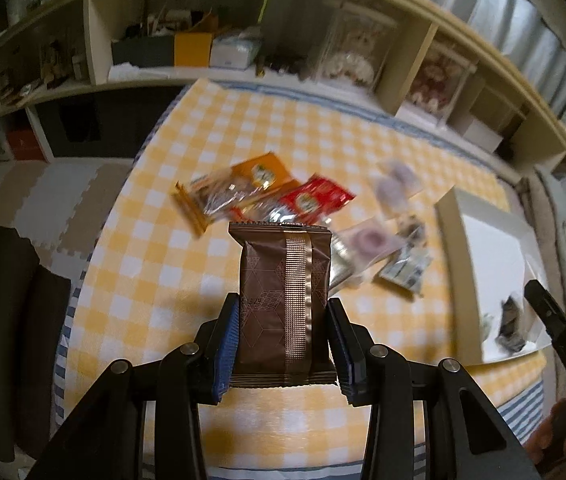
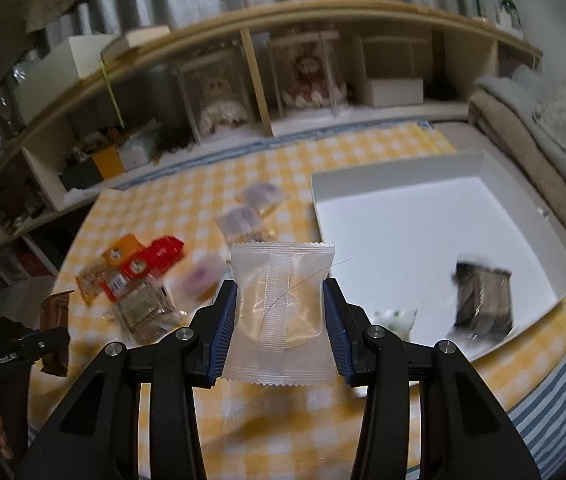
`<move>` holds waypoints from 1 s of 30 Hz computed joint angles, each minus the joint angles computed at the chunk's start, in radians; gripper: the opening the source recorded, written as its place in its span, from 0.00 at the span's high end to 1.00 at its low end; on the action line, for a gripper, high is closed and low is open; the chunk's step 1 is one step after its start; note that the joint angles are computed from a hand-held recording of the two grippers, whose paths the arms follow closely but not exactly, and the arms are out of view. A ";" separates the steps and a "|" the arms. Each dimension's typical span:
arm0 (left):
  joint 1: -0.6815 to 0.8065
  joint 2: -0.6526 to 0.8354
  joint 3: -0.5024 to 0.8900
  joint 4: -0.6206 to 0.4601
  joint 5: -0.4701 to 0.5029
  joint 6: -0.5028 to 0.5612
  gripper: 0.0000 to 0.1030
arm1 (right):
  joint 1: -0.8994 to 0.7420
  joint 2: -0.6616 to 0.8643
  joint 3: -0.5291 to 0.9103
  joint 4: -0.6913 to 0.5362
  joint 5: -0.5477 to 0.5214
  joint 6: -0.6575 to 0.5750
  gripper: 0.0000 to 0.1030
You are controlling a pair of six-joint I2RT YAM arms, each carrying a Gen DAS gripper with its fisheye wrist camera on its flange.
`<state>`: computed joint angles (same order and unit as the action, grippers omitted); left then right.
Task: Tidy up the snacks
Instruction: 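Lift both held snacks and carry them over the white tray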
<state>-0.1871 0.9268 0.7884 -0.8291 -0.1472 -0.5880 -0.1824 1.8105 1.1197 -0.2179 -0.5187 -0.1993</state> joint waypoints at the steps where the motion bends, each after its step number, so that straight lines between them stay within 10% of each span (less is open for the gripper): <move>1: -0.026 -0.023 0.015 -0.029 -0.014 -0.018 0.60 | -0.014 -0.001 0.022 -0.025 -0.016 -0.014 0.58; 16: -0.496 0.206 0.333 -0.105 -0.279 -0.272 0.60 | -0.243 0.155 0.437 -0.356 -0.171 -0.280 0.58; 30: -0.582 0.649 0.615 0.092 -0.173 -0.243 0.60 | -0.400 0.524 0.981 -0.614 -0.196 -0.454 0.58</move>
<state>-0.7694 1.5759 1.4038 -0.7367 -0.3200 -0.8313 -0.5821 2.3343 2.1007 -0.8321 -0.7143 -0.6533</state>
